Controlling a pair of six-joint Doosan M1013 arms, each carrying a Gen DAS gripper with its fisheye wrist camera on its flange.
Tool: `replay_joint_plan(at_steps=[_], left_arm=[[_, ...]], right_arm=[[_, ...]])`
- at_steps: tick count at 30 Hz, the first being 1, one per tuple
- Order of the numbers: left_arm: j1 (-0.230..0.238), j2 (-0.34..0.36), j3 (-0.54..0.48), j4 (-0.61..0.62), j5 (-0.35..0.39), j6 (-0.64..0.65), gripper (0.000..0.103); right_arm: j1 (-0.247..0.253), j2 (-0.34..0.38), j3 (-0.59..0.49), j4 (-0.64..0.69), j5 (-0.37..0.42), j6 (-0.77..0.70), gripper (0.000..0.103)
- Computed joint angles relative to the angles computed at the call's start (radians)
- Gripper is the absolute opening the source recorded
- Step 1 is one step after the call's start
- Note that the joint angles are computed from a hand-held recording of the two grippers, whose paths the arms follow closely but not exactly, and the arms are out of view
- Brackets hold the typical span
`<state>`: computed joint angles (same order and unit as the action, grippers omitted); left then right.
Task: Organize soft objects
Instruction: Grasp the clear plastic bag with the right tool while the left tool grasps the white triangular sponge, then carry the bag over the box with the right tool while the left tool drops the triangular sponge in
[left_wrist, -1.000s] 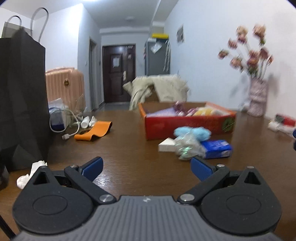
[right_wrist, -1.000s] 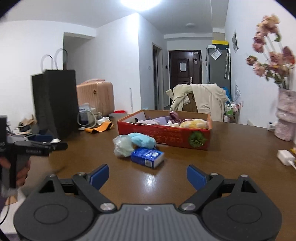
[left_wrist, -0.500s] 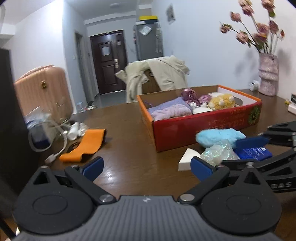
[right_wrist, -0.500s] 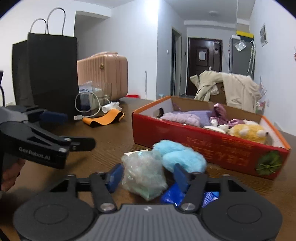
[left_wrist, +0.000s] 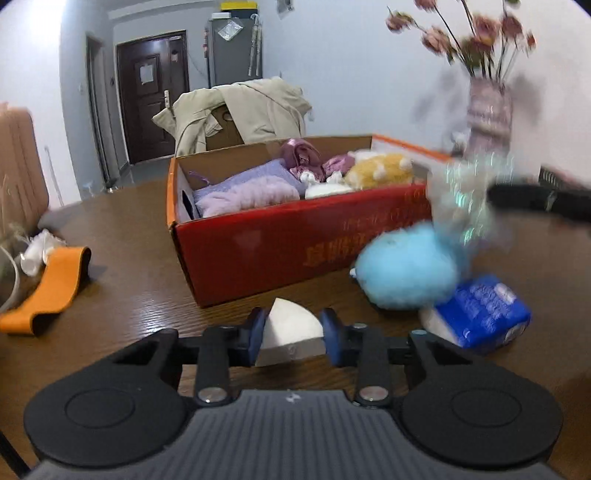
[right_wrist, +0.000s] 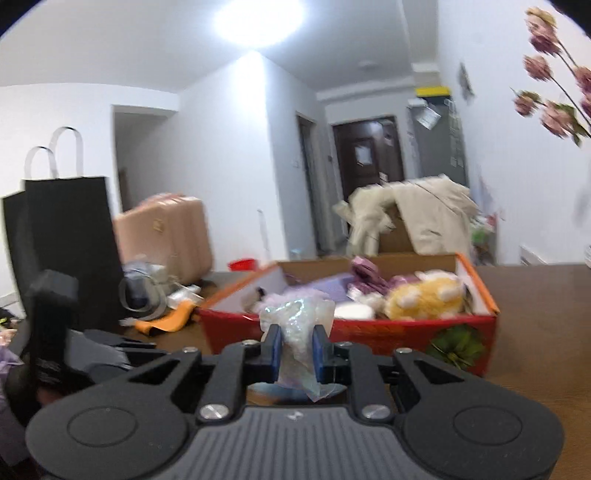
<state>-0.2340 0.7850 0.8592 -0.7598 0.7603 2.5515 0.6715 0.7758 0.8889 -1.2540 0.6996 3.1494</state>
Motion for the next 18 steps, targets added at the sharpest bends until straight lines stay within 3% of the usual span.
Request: replay_joint_plan(at_steps=[3,8,12,18], left_arm=[[0.006,0.012,-0.022,0.001,0.035,-0.048,0.032],[0.014,0.043,-0.084,0.017,0.119,-0.142,0.036],[0.017,0.047,-0.089,0.003,0.131,-0.146,0.036],[0.018,0.049,-0.090,-0.001,0.126,-0.161,0.029]], right_arm=[[-0.009,0.012,-0.019,0.096,-0.009,-0.067,0.017],[-0.011,0.011,-0.008,0.100,-0.027,-0.068,0.017],[-0.013,0.013,-0.006,0.130,-0.027,-0.078,0.017],[-0.007,0.018,-0.018,0.112,-0.011,-0.086,0.017]])
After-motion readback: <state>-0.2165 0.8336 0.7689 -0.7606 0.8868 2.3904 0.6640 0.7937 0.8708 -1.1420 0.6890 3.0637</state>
